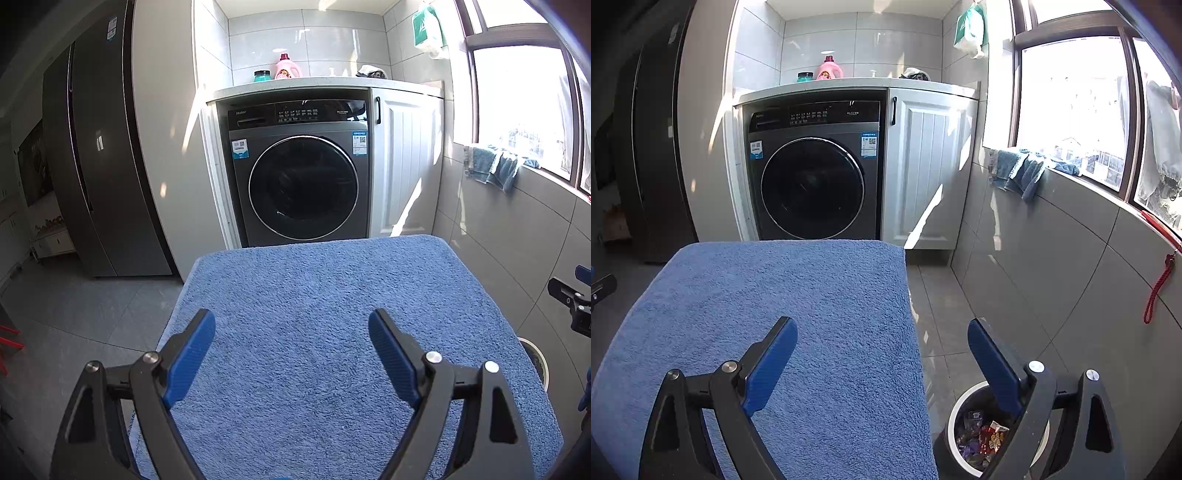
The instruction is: Collect trash
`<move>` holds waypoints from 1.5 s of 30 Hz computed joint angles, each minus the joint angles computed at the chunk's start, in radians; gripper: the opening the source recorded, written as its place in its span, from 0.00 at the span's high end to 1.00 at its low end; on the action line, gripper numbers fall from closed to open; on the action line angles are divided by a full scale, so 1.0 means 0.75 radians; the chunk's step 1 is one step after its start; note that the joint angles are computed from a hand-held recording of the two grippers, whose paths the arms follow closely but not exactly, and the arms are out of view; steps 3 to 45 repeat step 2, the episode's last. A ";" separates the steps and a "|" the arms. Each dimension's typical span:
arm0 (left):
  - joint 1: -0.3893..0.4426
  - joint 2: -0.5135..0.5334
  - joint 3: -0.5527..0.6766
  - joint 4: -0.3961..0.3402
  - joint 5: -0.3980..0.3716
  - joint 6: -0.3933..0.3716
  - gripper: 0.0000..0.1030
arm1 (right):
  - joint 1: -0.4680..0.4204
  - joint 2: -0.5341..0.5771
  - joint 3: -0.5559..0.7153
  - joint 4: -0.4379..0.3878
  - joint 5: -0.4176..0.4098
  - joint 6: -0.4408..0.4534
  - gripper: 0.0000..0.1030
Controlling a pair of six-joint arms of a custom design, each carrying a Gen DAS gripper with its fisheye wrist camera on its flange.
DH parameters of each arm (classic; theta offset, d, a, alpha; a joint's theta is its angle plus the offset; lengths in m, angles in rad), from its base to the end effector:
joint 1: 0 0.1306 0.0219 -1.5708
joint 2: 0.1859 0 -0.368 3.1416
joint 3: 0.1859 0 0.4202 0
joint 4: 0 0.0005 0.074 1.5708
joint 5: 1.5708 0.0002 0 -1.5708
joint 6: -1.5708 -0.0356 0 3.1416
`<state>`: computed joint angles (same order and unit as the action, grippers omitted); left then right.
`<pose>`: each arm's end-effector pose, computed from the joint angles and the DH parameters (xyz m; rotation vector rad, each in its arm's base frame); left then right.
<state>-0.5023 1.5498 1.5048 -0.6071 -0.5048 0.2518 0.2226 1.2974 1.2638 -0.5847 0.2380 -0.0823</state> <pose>0.5213 -0.2673 0.4107 -0.0035 2.1332 0.1220 0.4878 0.1013 0.4200 -0.0185 2.1704 -0.0863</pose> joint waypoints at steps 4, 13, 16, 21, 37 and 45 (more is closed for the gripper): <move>0.004 -0.001 0.001 0.000 0.007 0.001 0.18 | -0.003 0.000 -0.003 0.003 -0.002 0.005 0.09; 0.004 -0.001 0.001 0.000 0.007 0.001 0.18 | -0.003 0.000 -0.003 0.003 -0.002 0.005 0.09; 0.004 -0.001 0.001 0.000 0.007 0.001 0.18 | -0.003 0.000 -0.003 0.003 -0.002 0.005 0.09; 0.004 -0.001 0.001 0.000 0.007 0.001 0.18 | -0.003 0.000 -0.003 0.003 -0.002 0.005 0.09; 0.004 -0.001 0.001 0.000 0.007 0.001 0.18 | -0.003 0.000 -0.003 0.003 -0.002 0.005 0.09; 0.004 -0.001 0.001 0.000 0.007 0.001 0.18 | -0.003 0.000 -0.003 0.003 -0.002 0.005 0.09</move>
